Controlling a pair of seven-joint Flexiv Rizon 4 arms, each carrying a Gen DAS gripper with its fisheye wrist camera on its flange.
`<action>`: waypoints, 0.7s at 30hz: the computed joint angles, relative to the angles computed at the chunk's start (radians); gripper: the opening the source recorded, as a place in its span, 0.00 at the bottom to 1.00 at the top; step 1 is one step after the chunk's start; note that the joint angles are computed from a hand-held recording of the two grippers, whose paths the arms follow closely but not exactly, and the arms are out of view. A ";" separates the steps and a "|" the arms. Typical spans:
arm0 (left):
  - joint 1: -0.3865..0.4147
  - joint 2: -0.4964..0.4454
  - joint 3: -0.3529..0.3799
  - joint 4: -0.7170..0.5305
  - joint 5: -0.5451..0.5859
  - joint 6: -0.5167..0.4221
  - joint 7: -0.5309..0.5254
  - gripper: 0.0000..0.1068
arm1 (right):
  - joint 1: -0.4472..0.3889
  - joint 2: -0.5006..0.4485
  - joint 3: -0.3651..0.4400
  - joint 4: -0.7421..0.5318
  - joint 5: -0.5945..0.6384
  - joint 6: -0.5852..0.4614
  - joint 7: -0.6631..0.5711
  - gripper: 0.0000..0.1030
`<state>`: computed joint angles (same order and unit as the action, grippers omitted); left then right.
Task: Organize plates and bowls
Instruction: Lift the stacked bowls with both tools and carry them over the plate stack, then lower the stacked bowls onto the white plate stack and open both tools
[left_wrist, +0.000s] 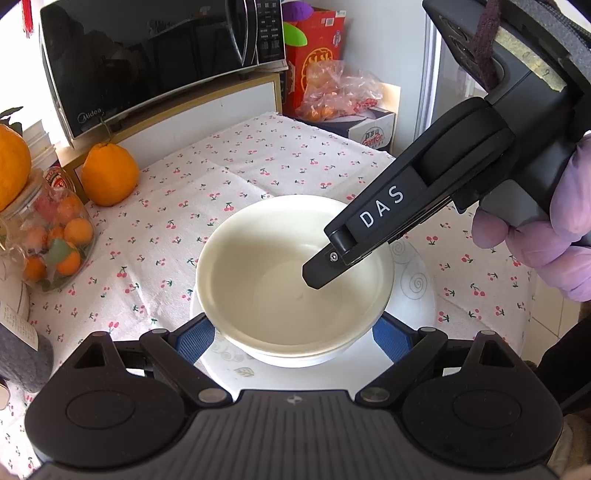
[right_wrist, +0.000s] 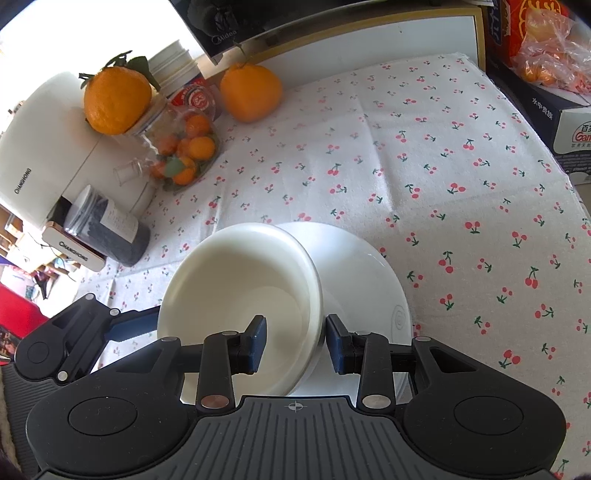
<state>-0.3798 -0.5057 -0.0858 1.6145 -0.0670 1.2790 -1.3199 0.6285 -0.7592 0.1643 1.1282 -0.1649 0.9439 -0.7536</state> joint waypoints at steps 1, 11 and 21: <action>-0.002 -0.001 0.002 -0.002 0.003 0.000 -0.002 0.86 | 0.000 0.000 -0.001 0.000 -0.001 -0.002 0.000 0.33; -0.013 -0.009 0.016 -0.015 0.022 -0.008 -0.012 0.86 | 0.001 -0.001 0.001 -0.010 0.002 -0.016 -0.001 0.35; -0.014 -0.012 0.020 -0.027 0.031 -0.027 -0.023 0.89 | -0.004 -0.001 0.007 -0.014 0.016 -0.013 -0.010 0.50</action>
<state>-0.3933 -0.5173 -0.0656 1.5878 -0.0360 1.2521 -1.3433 0.6245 -0.7599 0.1716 1.1138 -0.1485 0.9304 -0.7640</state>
